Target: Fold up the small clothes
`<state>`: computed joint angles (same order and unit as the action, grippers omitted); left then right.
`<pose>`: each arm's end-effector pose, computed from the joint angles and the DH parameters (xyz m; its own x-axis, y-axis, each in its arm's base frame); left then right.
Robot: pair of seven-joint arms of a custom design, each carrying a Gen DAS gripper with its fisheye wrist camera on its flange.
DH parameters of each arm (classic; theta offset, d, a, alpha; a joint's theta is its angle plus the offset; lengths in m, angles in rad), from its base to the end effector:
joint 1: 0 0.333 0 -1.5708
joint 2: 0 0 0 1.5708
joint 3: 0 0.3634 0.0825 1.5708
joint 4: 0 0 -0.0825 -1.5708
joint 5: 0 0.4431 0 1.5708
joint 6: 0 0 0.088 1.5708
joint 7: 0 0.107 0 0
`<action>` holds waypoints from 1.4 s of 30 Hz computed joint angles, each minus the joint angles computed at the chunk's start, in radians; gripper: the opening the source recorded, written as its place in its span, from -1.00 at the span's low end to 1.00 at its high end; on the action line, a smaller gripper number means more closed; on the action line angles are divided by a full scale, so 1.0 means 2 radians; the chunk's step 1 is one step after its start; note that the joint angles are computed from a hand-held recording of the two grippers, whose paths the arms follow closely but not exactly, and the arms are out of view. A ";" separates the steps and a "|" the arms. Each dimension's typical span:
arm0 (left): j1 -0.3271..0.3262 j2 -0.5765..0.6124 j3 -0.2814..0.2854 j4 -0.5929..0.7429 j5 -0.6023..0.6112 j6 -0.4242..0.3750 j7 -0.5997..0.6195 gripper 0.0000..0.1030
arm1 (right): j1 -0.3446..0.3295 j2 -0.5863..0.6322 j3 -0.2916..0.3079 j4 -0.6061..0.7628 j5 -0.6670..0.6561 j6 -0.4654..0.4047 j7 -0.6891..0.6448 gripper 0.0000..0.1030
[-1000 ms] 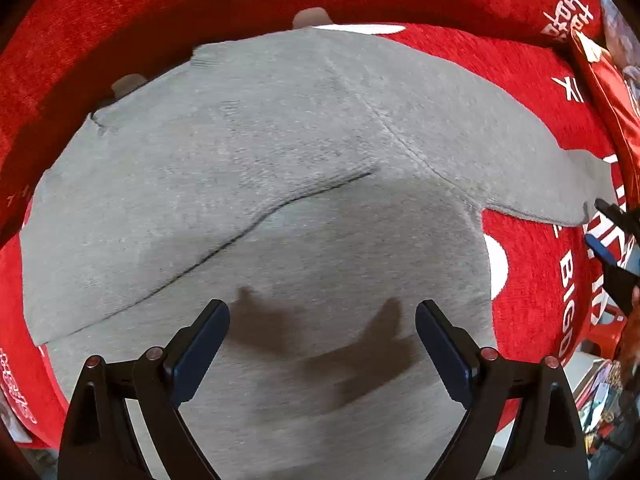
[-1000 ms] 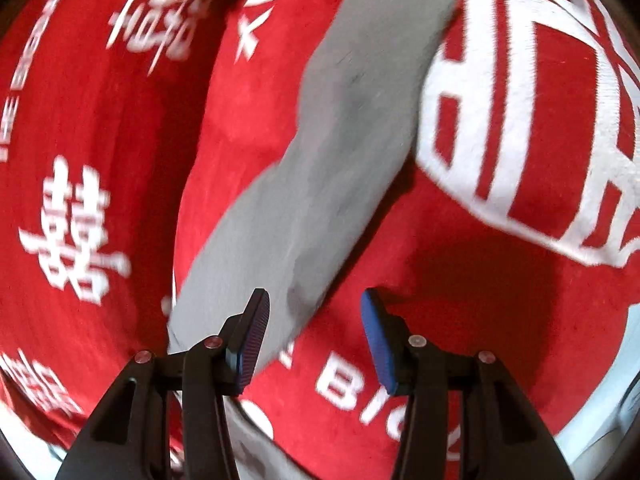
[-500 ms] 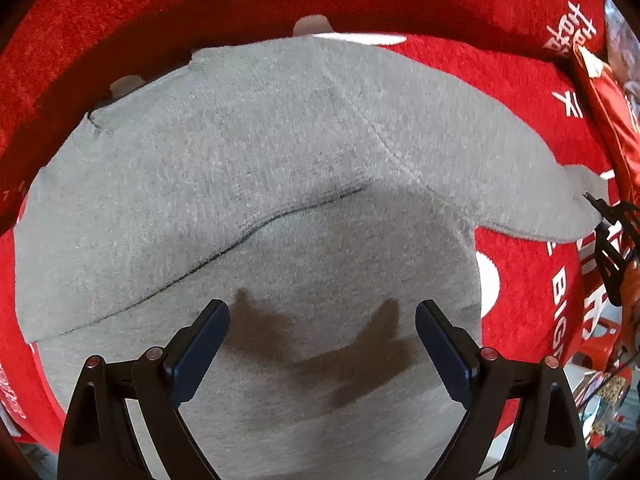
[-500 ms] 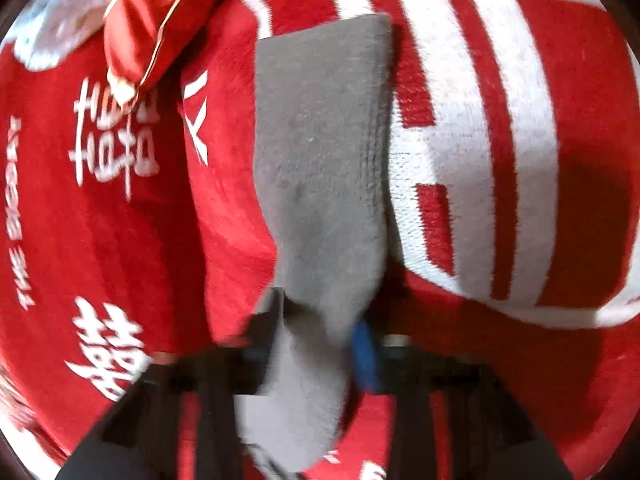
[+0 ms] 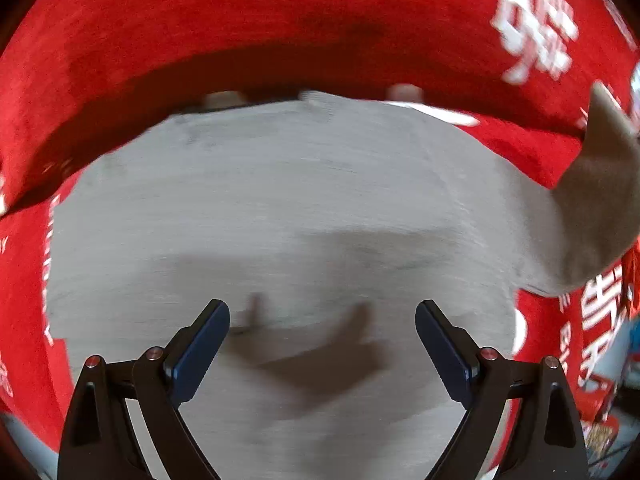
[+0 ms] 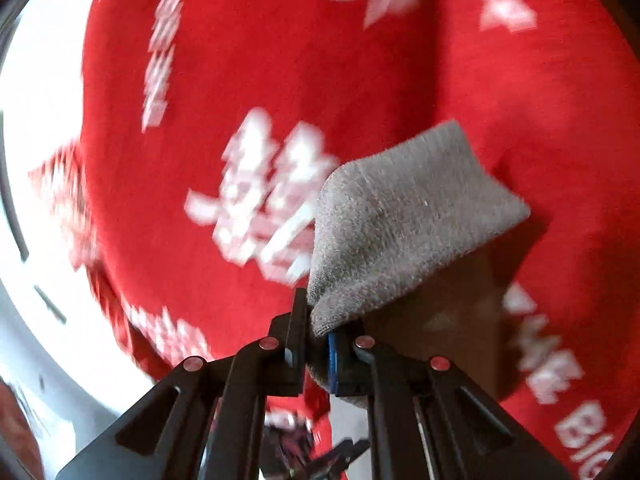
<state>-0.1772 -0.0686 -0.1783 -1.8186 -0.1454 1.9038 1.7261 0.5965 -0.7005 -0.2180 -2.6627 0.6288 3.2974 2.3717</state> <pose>0.5689 -0.2257 0.6111 -0.4621 -0.8805 0.1058 -0.8811 0.4422 -0.1677 0.3959 0.0724 0.5978 -0.2525 -0.1288 -0.9590 -0.3725 0.9276 -0.0265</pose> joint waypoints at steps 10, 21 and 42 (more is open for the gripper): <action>0.051 -0.003 0.034 -0.009 0.010 0.015 -0.027 0.83 | 0.277 0.242 -0.207 0.273 0.000 -0.239 -0.203 -0.84; 0.084 -0.004 0.053 -0.023 -0.046 0.028 -0.014 0.83 | 0.218 0.321 -0.150 0.311 -0.069 -0.329 -0.046 -0.24; 0.160 0.100 0.039 0.040 -0.330 -0.093 -0.001 0.83 | 0.090 0.434 0.017 0.486 -0.063 -0.503 -0.226 -0.35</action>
